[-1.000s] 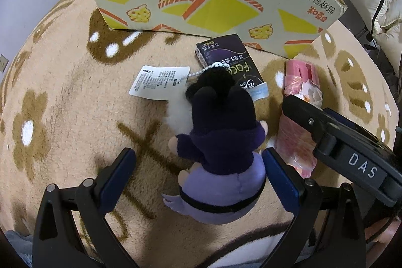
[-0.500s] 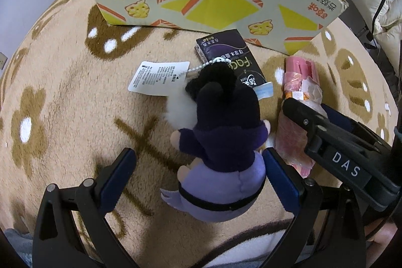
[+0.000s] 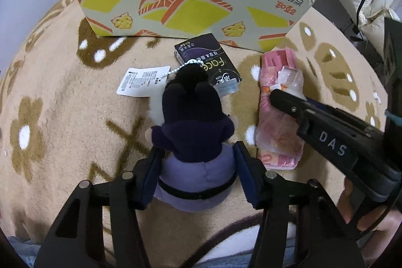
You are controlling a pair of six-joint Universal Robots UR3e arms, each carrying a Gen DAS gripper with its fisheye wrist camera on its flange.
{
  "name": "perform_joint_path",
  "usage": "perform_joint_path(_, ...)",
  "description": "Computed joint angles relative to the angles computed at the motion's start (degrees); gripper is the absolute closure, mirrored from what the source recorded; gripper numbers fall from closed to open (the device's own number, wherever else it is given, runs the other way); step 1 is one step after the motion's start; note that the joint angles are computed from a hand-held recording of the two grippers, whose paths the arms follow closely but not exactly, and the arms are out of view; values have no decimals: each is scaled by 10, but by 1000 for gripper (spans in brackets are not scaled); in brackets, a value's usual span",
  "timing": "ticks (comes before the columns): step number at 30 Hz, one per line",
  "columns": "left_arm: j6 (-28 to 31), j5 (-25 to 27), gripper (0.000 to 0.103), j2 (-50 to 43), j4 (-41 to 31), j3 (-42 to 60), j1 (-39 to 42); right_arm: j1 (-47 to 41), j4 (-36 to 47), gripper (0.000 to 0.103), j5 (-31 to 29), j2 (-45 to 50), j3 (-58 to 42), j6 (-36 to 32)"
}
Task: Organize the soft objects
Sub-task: 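Grasp the purple doll with the left tool while the right tool grasps the pink roll, then carry the doll and pink roll over the box and open both tools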
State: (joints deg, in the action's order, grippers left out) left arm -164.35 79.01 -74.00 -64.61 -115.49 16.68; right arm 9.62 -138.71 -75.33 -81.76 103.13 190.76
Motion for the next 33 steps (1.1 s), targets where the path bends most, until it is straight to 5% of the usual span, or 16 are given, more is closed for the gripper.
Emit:
perform_joint_path(7, 5, 22, 51, 39, 12, -12, 19, 15, 0, 84, -1, -12, -4, -2)
perform_joint_path(28, 57, -55, 51, 147, -30, 69, 163, 60, -57, 85, -62, -115, -20, 7)
perform_joint_path(33, 66, -81, 51, 147, 14, 93, 184, 66, -67, 85, -76, -120, -40, -1)
